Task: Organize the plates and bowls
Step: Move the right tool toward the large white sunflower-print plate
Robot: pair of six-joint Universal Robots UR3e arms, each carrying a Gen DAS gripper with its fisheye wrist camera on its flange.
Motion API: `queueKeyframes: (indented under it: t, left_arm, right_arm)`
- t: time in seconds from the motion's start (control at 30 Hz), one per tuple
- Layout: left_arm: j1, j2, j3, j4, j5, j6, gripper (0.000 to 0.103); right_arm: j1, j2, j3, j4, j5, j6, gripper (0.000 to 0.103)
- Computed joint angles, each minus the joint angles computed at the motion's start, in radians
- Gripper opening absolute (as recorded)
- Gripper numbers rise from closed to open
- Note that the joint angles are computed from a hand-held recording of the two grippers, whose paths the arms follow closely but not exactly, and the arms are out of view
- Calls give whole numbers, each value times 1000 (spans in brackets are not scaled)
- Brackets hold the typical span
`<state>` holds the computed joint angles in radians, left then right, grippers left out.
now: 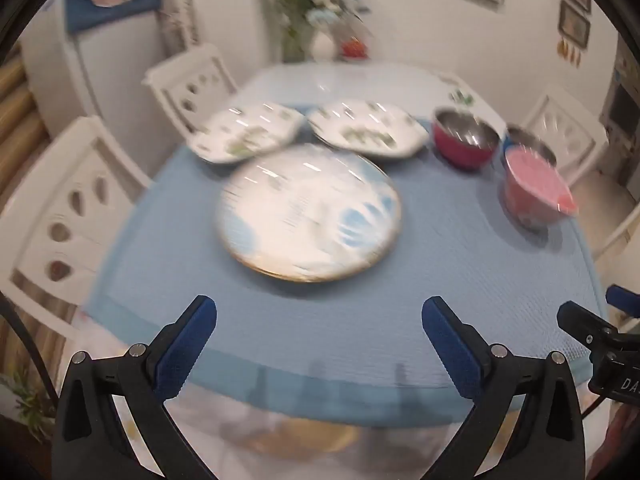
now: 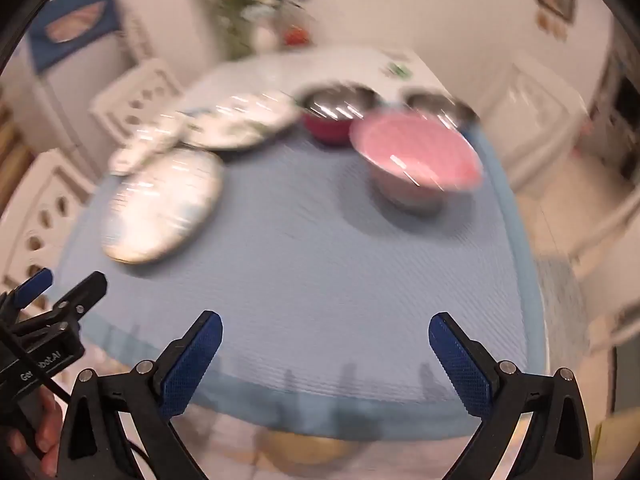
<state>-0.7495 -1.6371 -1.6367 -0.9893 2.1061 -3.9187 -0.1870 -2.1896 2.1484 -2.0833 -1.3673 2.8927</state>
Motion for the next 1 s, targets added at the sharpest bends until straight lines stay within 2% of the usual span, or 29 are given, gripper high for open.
queueKeyframes:
  t: [0.07,0.13,0.2,0.3,0.37,0.43,0.7,0.83,1.0]
  left_arm:
    - [30,103,-56,-30,18,9,103]
    - [69,174,-62,-83,17,2,103]
    - [129,251,-112,-75,-10,42,103]
    - [209,356,-158,-108,4,84,103]
    - [241,395,-184,-97,20,110,103]
    - [287,429,-219,-53,-5,167,103]
    - [456,433,-295,144,-201,390,103]
    - [545,429,-327,198,-293,479,103]
    - [644,387,-351,254,-405,552,102]
  right_arm:
    - [173,92,-81,-57,-63,130,103]
    - [246,120,-141,-39,-76,191,103]
    - [327,180,-178,-76,-82,260,103]
    - [378,213,-244,-57,-89,258,103]
    - [432,274,-299,-78,-128,293,103]
    - [465,317,-351,-91,-148,328,103]
    - [572,465,-442,-171,-275,437,103]
    - [641,544,-472,-212,-383,467,103]
    - [664,605,-508,-215,-416,480,103]
